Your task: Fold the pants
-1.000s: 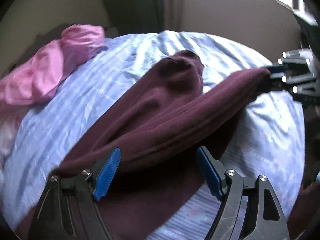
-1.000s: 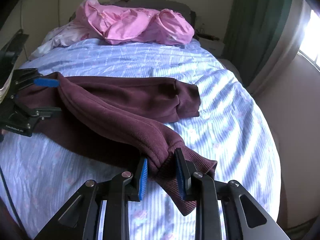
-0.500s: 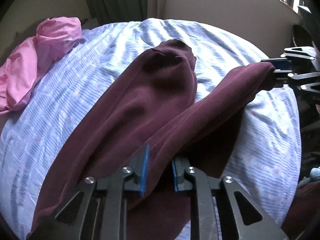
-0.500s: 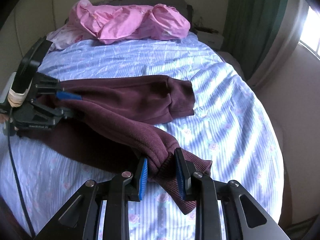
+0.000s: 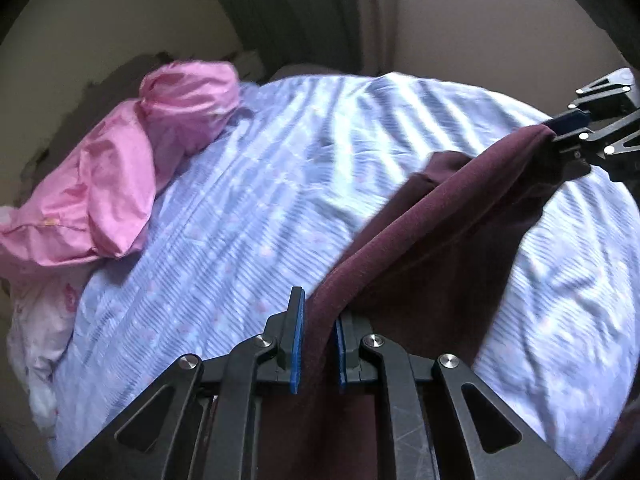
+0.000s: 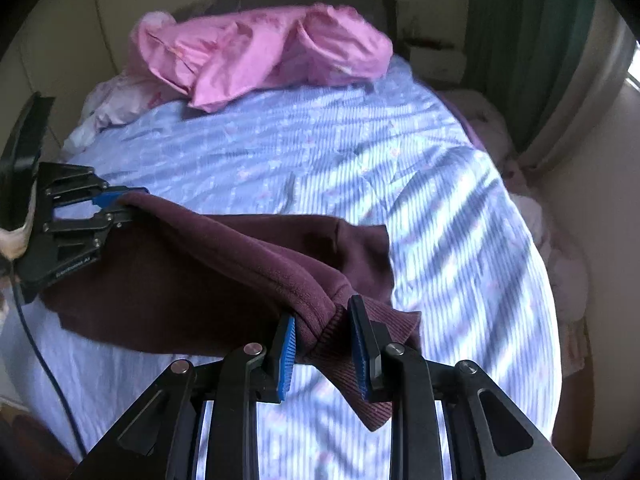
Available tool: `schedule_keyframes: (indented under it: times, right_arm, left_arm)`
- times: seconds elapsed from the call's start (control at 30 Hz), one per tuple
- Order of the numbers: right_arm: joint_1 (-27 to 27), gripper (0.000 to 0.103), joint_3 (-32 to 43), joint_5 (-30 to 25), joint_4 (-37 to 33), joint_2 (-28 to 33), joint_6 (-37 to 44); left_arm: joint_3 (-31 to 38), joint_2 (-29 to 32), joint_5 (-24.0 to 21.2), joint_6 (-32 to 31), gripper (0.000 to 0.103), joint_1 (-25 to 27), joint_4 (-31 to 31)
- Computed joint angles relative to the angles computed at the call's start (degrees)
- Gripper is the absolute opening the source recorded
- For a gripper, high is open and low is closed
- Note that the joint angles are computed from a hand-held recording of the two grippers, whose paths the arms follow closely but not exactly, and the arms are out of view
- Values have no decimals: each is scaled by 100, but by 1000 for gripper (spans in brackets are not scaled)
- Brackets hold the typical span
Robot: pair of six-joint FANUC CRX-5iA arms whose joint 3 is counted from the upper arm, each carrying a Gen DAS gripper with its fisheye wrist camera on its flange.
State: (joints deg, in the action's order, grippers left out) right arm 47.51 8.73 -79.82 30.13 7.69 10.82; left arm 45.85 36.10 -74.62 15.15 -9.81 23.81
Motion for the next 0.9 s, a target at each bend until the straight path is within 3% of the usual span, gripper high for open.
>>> schedule_keyframes:
  times: [0.2,0.4,0.47,0.5,0.57,0.6,0.67,0.73,0.8,0.9]
  right_arm:
    - [-892,24,768,-153,-609,681,473]
    - [-1259,24,1121,-235,-743,1285,611]
    - [-1344,24,1146,-176,-769,1392,539]
    - [-1367,24,1185,-208,-783,1453,523]
    - [-1402,25,1236,-254,-718,1578,470]
    - [-1403,26,1192,-197,-668,1576,403]
    - [-1373,34,1017,-41,-514,1495,148]
    - [-1342,54,881,14,-351,1412,-91]
    - [-1322,69,780,4,-225,1306,-286]
    - [-1324,72,785,-86,-224,1200,-387]
  left_arm:
    - [156,361,398,646,15,-274,-531]
    - [-22,433,672,1018,18,-285,-601]
    - [-230,308,961,1198,37,-344,-764]
    - [-526,127,1356,1237,45,-383,-893]
    - [-929,-121,1984,1292,70,-418,-1017]
    - [-1064,-204,2156,1243,71,-388,-902]
    - [-884,-154,1995,1373,79,-349,-875]
    - [-713,-95,1822,1501,83,-282,-713]
    - [-531,-37,1620,1591,91,-214,-525]
    - [24,191,1108,1728,94,-192,-485]
